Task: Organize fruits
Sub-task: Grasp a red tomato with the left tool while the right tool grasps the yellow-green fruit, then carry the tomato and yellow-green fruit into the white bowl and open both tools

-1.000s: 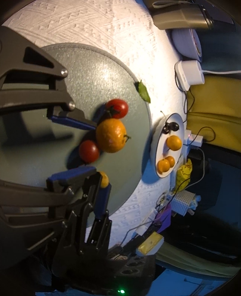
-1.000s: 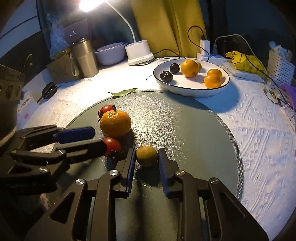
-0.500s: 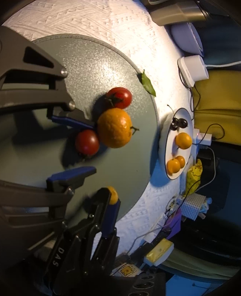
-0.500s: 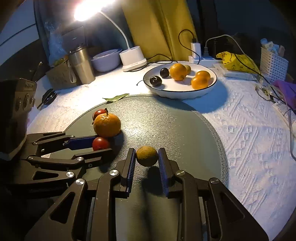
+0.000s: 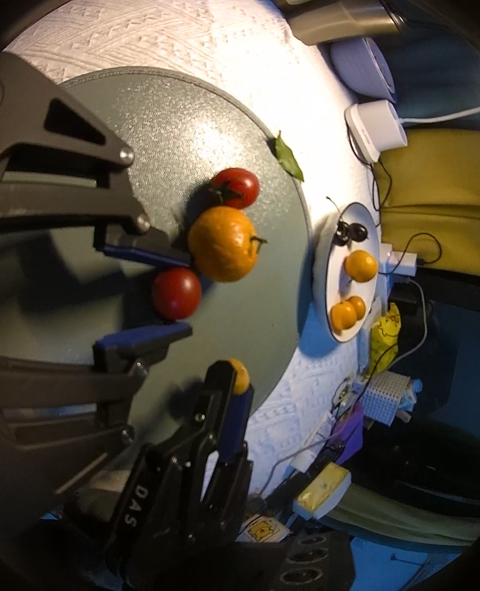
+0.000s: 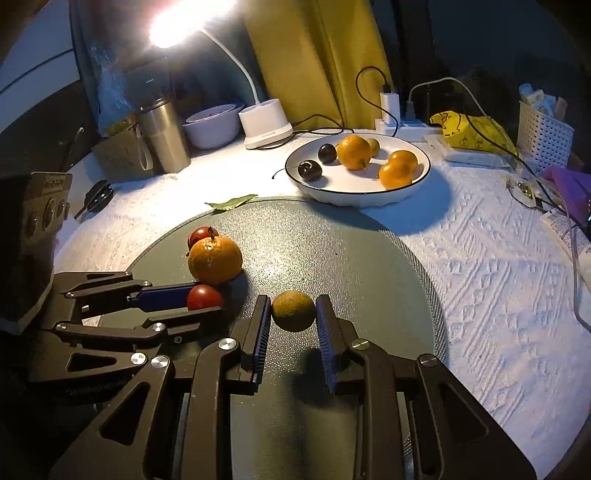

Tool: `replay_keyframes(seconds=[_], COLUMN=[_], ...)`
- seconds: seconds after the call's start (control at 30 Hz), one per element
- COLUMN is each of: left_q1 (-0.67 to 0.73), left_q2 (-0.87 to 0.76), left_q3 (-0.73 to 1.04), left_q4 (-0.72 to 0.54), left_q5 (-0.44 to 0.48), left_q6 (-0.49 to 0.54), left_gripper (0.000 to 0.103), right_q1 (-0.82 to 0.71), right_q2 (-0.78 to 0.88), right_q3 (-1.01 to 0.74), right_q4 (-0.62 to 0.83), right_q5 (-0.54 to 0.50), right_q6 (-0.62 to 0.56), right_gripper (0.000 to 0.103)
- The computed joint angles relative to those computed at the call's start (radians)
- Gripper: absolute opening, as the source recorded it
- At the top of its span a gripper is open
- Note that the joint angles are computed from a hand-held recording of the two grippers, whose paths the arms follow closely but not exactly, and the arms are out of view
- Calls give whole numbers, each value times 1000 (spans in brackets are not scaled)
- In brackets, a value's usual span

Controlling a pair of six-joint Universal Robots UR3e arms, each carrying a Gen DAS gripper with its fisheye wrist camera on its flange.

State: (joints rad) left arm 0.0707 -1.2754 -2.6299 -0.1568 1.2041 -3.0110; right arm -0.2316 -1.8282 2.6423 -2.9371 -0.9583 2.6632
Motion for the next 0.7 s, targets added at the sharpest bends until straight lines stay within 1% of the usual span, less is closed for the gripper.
replay_keyframes(seconds=[0.43,0.7], left_q1=[52,79], left_q2=[129,127], left_q3=[14,53], left_q4=[-95,-116], left_q5=[-56,-79], left_q6=[41,61], left_gripper=[31,31], right_q1=[18,34], right_q2=[-29,-8], right_q3=[-54,-103], right_q4=[41,41], right_q5=[-11,-23], right_q6=[22,47], right_gripper=[27,27])
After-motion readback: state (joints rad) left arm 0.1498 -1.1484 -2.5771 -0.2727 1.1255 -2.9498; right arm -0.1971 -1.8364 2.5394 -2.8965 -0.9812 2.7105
